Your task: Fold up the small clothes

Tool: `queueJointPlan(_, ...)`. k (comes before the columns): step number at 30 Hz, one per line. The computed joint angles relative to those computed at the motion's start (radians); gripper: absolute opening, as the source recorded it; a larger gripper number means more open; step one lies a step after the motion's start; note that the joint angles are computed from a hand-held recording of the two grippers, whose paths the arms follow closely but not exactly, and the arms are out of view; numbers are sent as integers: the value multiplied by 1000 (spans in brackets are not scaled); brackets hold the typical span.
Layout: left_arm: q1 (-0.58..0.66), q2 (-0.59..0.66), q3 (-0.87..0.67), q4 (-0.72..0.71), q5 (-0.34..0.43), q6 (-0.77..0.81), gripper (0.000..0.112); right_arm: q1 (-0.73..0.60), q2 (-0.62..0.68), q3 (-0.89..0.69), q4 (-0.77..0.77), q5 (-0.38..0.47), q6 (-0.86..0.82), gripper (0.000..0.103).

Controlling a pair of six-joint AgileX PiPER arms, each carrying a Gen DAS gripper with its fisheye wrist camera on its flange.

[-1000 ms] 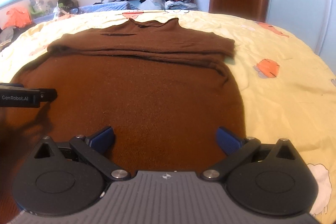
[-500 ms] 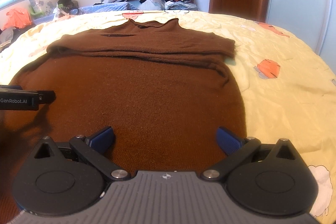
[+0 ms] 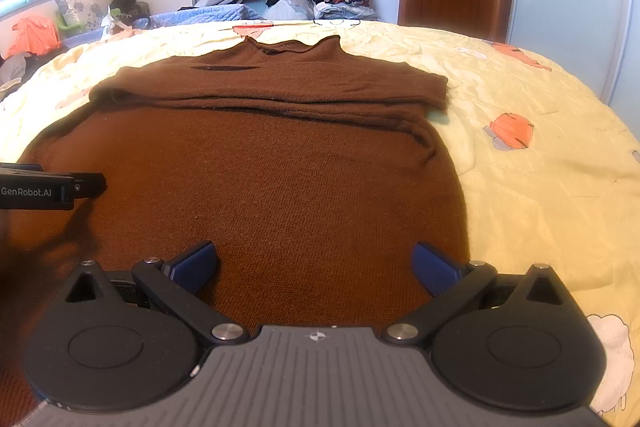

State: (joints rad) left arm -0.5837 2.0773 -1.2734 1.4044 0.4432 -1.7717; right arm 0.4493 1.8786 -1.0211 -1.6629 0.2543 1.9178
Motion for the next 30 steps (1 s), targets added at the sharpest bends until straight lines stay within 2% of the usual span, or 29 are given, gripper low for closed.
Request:
queueJointPlan(10, 0, 0, -2, -9, 1, 10, 103, 0, 0, 0, 3, 1, -3, 103)
queueJointPlan(15, -37, -19, 12, -93, 59, 64, 103, 0, 1, -1, 7, 1, -7, 103)
queueJointPlan(18, -59, -56, 84, -31, 61, -20, 103, 1, 0, 0, 7, 1, -7, 103)
queueJointPlan(24, -118, -143, 195, -94, 90, -32, 103, 0, 1, -2, 12, 2, -11, 103)
queueJointPlan(27, -165, -157, 239, -37, 131, -114, 103, 1, 0, -1, 12, 2, -12, 103)
queueJointPlan(30, -176, -165, 262, -8, 133, -156, 103, 0, 1, -2, 16, 2, -16, 103)
